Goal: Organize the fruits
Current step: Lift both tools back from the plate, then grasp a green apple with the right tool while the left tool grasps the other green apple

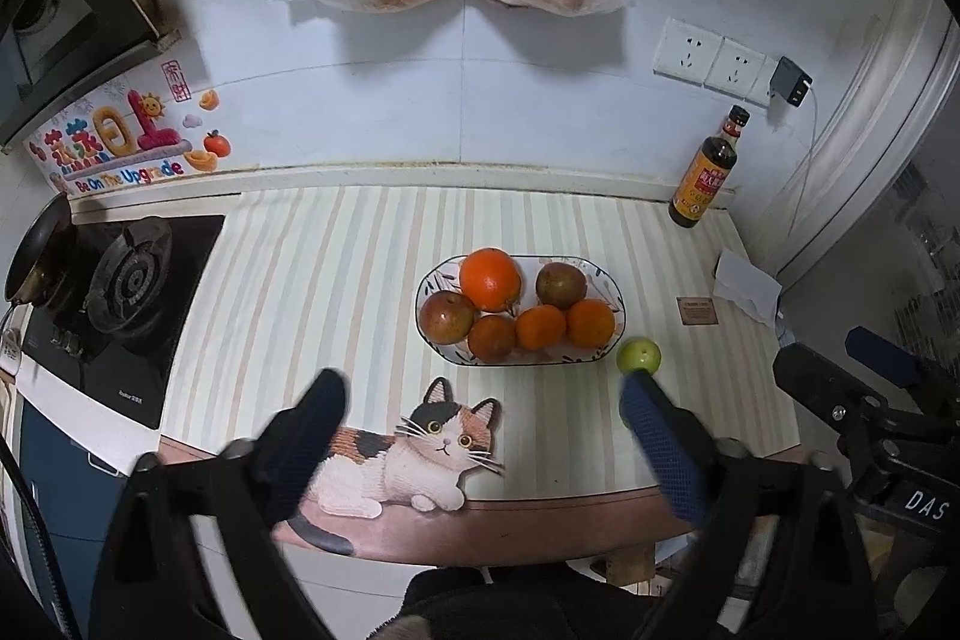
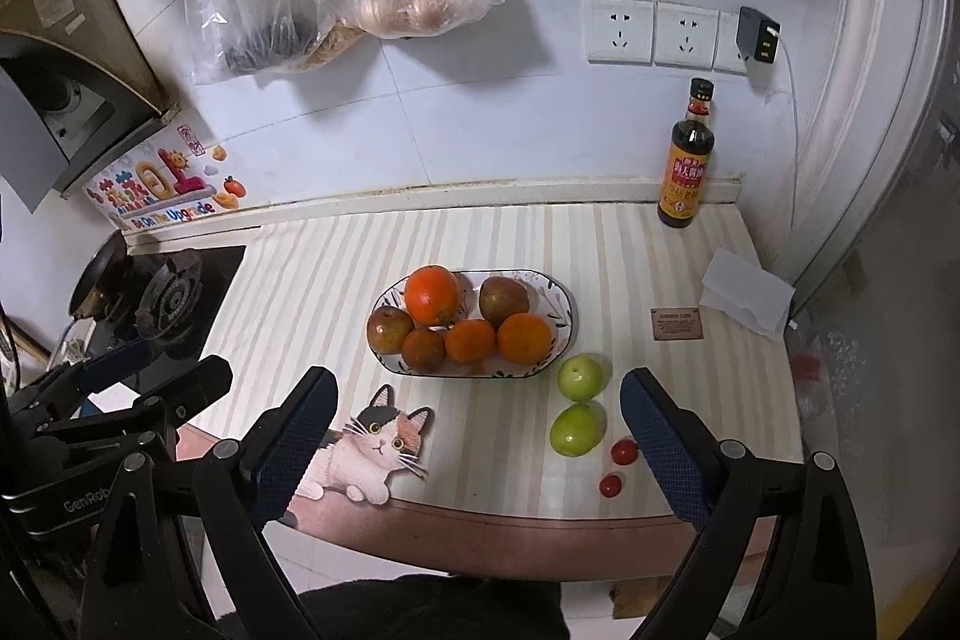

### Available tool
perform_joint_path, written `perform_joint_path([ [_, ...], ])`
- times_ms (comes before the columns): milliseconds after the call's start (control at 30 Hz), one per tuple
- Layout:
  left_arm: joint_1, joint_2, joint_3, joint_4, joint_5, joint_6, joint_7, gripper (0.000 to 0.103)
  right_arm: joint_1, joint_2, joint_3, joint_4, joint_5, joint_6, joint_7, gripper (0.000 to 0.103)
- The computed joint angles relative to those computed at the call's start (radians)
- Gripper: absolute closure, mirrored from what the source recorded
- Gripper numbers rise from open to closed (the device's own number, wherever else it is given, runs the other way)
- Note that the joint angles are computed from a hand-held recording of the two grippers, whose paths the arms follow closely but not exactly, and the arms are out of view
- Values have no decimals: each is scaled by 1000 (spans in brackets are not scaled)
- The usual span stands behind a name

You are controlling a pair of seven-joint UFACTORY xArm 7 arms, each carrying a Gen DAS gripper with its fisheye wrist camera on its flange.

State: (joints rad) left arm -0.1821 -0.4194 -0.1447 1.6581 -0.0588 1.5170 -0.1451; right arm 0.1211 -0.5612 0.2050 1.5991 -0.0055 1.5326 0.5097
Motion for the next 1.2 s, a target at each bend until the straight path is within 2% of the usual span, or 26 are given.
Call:
perform_joint_path([
  [267, -12, 76, -54, -46, 74, -65, -24, 0, -21, -54, -91, -190, 38, -80, -1, 1],
  [400, -38, 144, -80, -77, 123, -79, -49, 0, -35, -106, -159, -382, 88, -136, -17, 1],
  [633, -120, 276, -106, -94, 223, -79, -67, 0, -54, -119, -223, -690, 193, -257, -56, 1],
  [733, -161, 328, -112, -85, 277, -70, -69, 0, -55, -89, -234, -779, 235, -329, -81, 6],
  [833, -199, 382, -110, -63, 319, -49, -73, 0, -43, -50, -251, -840, 288, -381, -119, 17],
  [900, -218, 412, -101, -46, 319, -33, -71, 0, -39, -29, -255, -865, 310, -402, -151, 35],
  [967, -235, 446, -93, -18, 304, -18, -69, 0, -42, -17, -254, -882, 312, -418, -177, 45],
  [1200, -274, 619, -64, 175, 124, 44, -82, 0, -92, -91, -276, -898, 317, -415, -179, 45],
])
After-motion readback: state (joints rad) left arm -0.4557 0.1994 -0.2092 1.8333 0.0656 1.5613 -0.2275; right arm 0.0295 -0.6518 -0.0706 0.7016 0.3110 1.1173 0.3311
